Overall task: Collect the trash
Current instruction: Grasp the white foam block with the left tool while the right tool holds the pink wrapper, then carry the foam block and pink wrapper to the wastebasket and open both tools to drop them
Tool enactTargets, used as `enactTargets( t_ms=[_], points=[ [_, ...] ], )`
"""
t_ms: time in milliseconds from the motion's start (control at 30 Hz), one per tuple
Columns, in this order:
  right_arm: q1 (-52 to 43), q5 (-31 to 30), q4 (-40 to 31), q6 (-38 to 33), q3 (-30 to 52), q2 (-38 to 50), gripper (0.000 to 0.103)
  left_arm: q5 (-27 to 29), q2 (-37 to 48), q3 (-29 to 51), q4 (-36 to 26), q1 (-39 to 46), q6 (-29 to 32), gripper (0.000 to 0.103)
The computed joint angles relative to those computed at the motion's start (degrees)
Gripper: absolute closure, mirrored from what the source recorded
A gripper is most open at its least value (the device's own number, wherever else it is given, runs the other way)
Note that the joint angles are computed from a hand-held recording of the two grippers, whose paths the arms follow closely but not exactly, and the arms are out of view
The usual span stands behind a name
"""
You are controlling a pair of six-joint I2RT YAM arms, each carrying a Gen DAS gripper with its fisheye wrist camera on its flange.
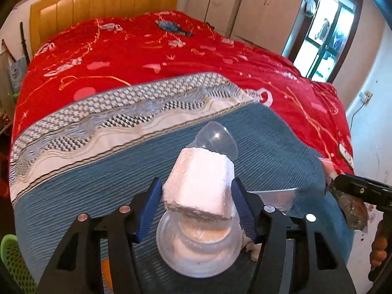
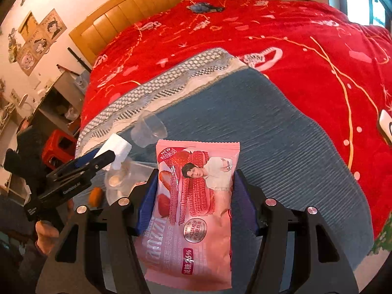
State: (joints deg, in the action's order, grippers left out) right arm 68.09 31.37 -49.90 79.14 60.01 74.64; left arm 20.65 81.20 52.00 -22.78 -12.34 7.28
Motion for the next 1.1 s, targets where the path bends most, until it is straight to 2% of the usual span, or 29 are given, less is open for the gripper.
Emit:
enactTargets(
  t_ms=[167, 300, 400, 533, 700, 833, 967, 1100],
  points=[
    [2.52, 1.59, 0.51, -0.96, 3.07, 1.37, 0.043, 4.02, -8.48, -1.56, -3.94, 5.63, 0.65, 0.047],
    [4.67, 2.29, 2.86, -3.1, 6.99, 4.14, 0.043, 8.9, -15.06, -2.03, -9.19, 13.63, 3.0, 0.047],
    [5.47, 2.06, 4.35, -5.04, 9.98, 6.78, 0.043, 13.32, -19.01, -2.07, -13.83, 21.84, 6.96, 0.047],
    [6.38, 0.81, 7.0, -9.18, 15.34, 11.67, 0.043, 19.1, -21.58, -1.33, -20.53, 36.04, 15.33, 0.047],
    [7.57, -1.21, 9.04, -13.48, 23.4, 19.17, 0.043, 25.22, -18.44, 0.8, -28.04, 55.14, 28.7, 0.047],
    [7.57, -4.59, 10.31, -17.9, 31.56, 26.76, 0.043, 27.02, -10.67, 3.86, -32.38, 68.46, 38.88, 0.046],
    [7.66, -7.33, 9.59, -20.95, 41.09, 34.43, 0.043, 26.02, -2.48, 6.97, -31.11, 75.8, 41.89, 0.046],
    [8.03, -9.21, 7.45, -23.16, 51.14, 41.71, 0.043, 23.68, 4.97, 9.7, -27.37, 79.72, 41.07, 0.046]
  ],
)
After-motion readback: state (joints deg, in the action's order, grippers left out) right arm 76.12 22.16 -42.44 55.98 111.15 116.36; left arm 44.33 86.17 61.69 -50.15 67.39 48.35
